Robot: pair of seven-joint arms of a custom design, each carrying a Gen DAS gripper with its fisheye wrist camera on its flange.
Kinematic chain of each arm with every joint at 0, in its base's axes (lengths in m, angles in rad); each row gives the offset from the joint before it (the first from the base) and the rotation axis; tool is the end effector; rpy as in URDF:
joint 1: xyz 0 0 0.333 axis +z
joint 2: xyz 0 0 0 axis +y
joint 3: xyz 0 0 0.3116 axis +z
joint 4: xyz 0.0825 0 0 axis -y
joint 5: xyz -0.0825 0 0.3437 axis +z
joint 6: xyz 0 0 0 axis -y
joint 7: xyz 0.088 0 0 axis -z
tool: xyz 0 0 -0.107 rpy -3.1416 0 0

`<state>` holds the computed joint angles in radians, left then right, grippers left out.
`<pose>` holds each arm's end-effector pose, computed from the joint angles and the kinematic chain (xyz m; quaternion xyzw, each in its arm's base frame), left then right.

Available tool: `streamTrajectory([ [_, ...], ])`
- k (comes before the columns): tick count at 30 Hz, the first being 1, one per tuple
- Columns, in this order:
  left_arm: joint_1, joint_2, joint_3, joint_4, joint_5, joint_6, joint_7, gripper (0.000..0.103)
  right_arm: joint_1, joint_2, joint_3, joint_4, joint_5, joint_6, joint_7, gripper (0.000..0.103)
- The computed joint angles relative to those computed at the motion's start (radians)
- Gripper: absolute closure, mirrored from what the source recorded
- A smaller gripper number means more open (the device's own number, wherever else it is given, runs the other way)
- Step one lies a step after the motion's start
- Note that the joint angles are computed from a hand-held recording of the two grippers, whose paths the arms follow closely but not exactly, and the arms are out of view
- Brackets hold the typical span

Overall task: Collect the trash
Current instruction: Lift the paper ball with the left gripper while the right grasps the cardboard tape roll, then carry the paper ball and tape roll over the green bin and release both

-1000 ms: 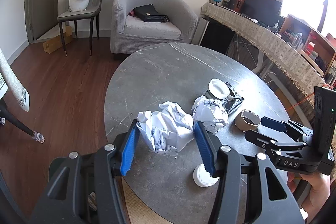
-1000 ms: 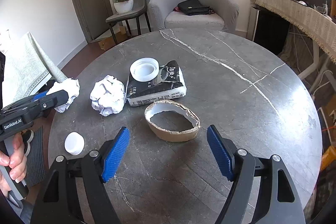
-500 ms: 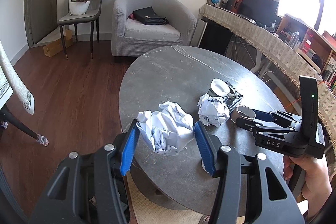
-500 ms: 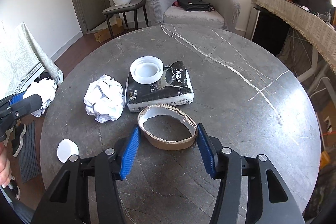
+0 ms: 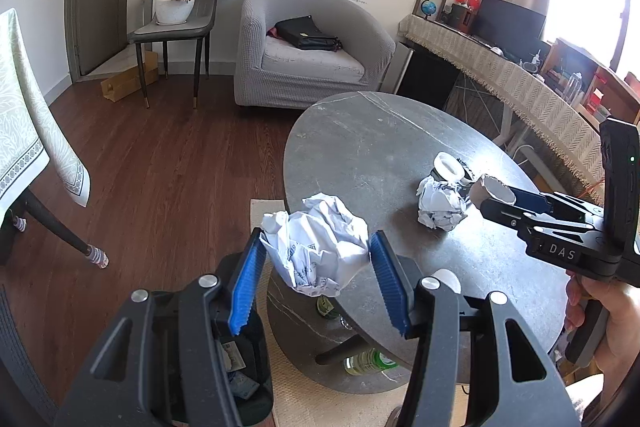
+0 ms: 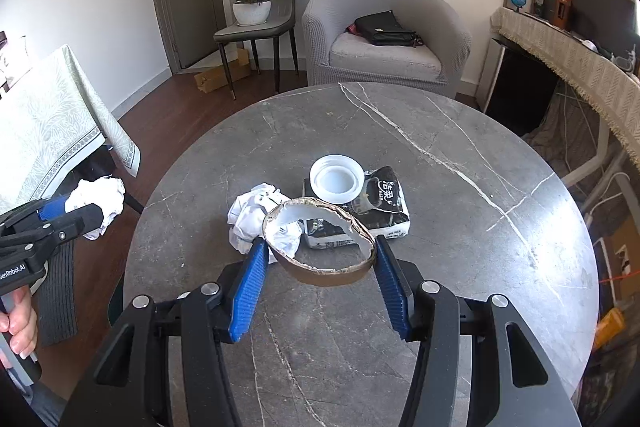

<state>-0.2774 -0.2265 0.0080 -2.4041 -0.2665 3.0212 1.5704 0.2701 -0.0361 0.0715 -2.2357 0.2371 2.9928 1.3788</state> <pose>0.4648 -0.1077 0.5194 -0.6386 0.6502 -0.3648 0.1904 0.5091 0.1637 0.4980 -0.7457 0.5414 -0.2047 0.3300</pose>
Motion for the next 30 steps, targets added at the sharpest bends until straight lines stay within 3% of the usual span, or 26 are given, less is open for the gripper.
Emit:
streamTrajectory([
  [19, 0.085, -0.039, 0.067, -0.160, 0.012, -0.048, 0.005, 0.046, 0.089, 0.012, 0.046, 0.068, 0.080, -0.015, -0.066, 0.049],
  [30, 0.150, -0.030, 0.064, -0.201, 0.014, -0.126, 0.032, 0.046, 0.144, 0.071, 0.074, 0.136, 0.118, -0.039, -0.112, 0.049],
])
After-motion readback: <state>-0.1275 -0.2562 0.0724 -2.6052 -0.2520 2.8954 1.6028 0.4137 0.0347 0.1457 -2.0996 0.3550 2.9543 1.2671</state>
